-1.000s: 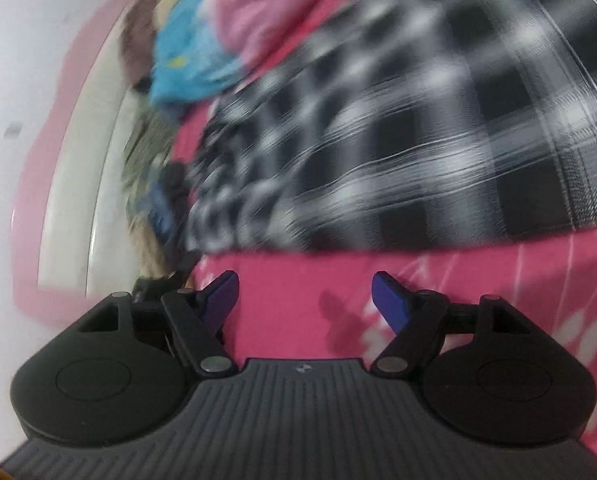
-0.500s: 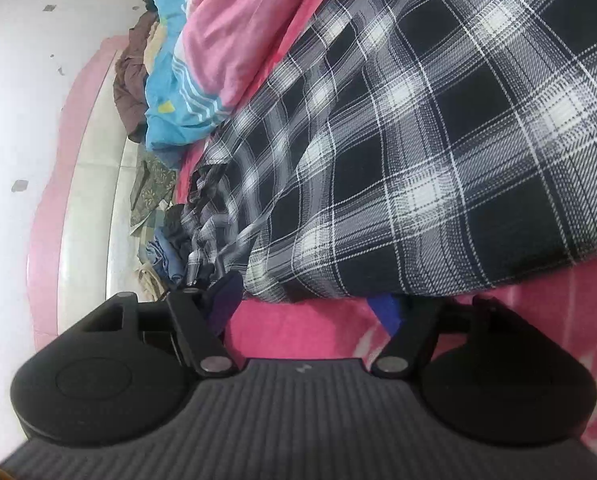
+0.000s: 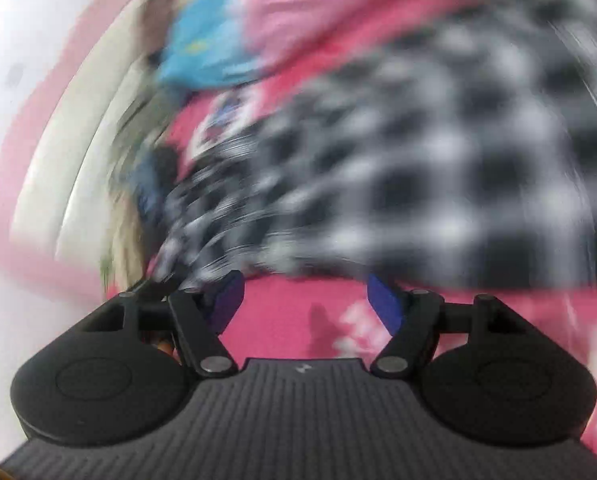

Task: Fold clothes
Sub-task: 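Grasp the pants bundle with the right tool beside the left tool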

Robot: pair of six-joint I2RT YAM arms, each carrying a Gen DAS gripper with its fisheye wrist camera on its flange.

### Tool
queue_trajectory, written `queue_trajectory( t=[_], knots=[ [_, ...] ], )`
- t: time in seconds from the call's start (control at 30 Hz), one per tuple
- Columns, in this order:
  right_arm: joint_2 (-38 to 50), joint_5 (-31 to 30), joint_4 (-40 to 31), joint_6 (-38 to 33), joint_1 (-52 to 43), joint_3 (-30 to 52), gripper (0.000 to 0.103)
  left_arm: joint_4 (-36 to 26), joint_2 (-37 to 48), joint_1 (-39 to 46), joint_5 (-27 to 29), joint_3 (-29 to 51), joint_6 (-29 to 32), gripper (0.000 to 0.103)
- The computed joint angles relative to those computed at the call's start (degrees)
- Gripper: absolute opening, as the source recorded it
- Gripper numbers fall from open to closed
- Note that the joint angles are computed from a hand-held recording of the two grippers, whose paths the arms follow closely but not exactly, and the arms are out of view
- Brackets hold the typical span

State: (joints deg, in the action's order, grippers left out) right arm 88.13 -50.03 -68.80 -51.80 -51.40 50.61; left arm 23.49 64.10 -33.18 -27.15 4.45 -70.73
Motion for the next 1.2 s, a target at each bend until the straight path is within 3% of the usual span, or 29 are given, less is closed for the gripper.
queue_trajectory(
  t=[0.1,0.17,0.23,0.3,0.4,0.5,0.6,0.77,0.83,0.9,0.97,1.13,1.2],
  knots=[
    [-8.1,-4.2,5.6,7.6,13.7,1.2,0.069,0.4,1.2,-1.0,-1.5,0.4,-0.5,0.016],
    [-10.4,-3.8,17.4,20.2,26.6,2.0,0.069,0.8,2.7,-2.2,-3.2,0.9,-1.3,0.018],
    [-7.5,-1.9,26.0,26.0,37.7,4.9,0.068,0.9,3.4,-2.8,-4.1,1.2,-2.0,0.019],
    [-1.3,2.7,32.3,28.6,47.0,10.1,0.068,1.1,3.3,-2.3,-3.4,1.1,-2.4,0.020],
    [6.6,10.6,38.2,26.0,54.3,15.7,0.069,2.1,2.4,-0.6,-1.0,0.2,-2.2,0.022],
    [12.9,12.2,37.5,16.4,55.1,20.9,0.071,2.9,1.7,1.0,1.2,-0.5,-1.0,0.022],
    [18.8,11.6,32.6,8.2,54.5,26.3,0.071,3.2,2.1,1.2,1.3,-0.4,-0.5,0.022],
    [25.9,10.6,29.3,5.4,56.4,31.5,0.069,2.7,4.0,-1.4,-2.5,0.8,-1.2,0.023],
    [26.8,8.1,29.0,6.1,56.2,31.4,0.059,2.3,4.7,-2.6,-4.2,1.3,-1.7,0.023],
    [26.7,6.0,29.5,5.2,55.8,30.2,0.031,1.5,5.3,-3.9,-6.1,1.8,-2.5,0.023],
    [25.6,4.2,30.3,3.2,55.2,28.2,0.019,0.8,5.6,-5.4,-8.0,2.2,-3.6,0.020],
    [25.6,-5.7,21.0,-5.5,51.2,30.9,0.015,-0.5,5.8,-6.9,-10.0,2.7,-5.2,0.019],
    [26.5,-5.7,20.4,-7.0,51.7,31.6,0.015,-0.8,6.0,-7.2,-10.3,2.8,-5.7,0.019]
  ],
)
